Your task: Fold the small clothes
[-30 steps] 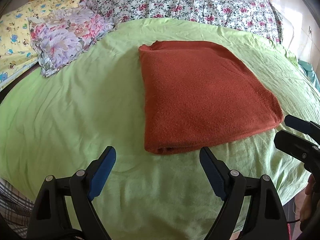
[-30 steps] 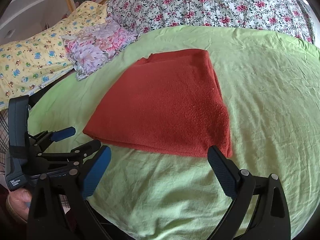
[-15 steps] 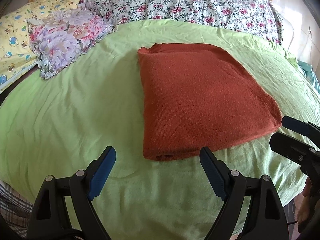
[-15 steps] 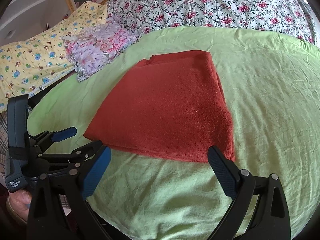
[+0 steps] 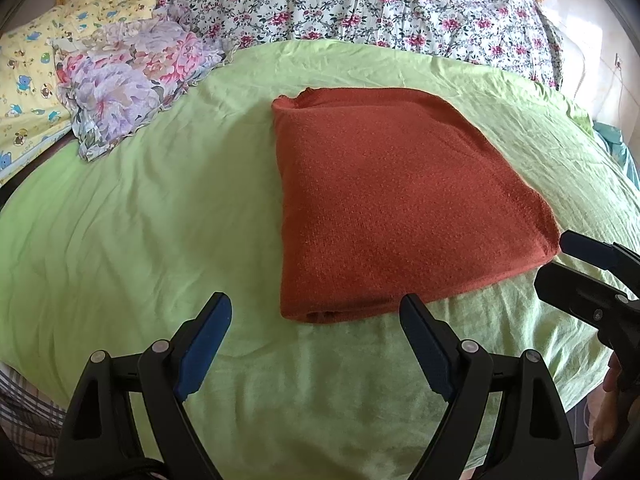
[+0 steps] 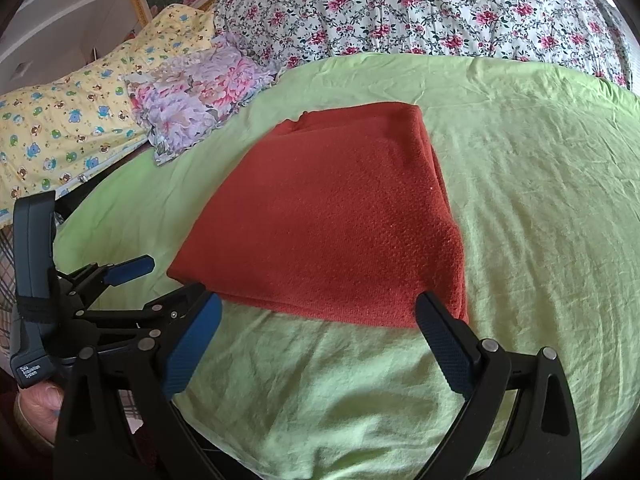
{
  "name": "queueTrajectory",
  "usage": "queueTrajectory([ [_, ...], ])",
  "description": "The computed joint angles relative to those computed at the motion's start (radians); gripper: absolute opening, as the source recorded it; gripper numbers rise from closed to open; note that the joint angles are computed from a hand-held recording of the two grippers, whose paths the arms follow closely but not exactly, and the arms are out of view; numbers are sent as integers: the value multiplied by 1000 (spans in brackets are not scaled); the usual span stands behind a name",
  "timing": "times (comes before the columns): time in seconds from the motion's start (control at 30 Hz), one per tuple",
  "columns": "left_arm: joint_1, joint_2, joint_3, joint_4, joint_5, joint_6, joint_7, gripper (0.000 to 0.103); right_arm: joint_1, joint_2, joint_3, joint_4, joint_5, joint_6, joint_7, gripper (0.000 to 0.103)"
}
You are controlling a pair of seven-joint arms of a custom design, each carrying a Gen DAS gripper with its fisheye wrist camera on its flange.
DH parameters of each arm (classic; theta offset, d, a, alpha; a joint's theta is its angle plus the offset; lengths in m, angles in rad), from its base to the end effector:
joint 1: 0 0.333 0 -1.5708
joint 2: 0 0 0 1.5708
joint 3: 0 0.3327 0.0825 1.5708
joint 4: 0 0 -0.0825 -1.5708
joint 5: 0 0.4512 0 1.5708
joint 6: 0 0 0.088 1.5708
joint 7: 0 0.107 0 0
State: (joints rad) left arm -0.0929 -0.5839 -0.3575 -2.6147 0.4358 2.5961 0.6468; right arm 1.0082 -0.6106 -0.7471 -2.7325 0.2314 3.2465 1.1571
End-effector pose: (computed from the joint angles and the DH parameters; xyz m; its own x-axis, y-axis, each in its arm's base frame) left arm 0.4125 -0.2097 0.4670 0.1709 -0.9846 -0.0368 -0.7529 -0.1064 -0.6494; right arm 0.4536 0.0965 0.4381 0.4167 -0.8793 -0.2308 -0.5647 -0.0514 -0.8237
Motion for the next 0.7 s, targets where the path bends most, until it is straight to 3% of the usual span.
queueTrajectory([
  [0.7, -13, 8, 5, 0, -17, -7, 4, 86, -3, 8, 10, -1, 10, -8, -4, 98],
])
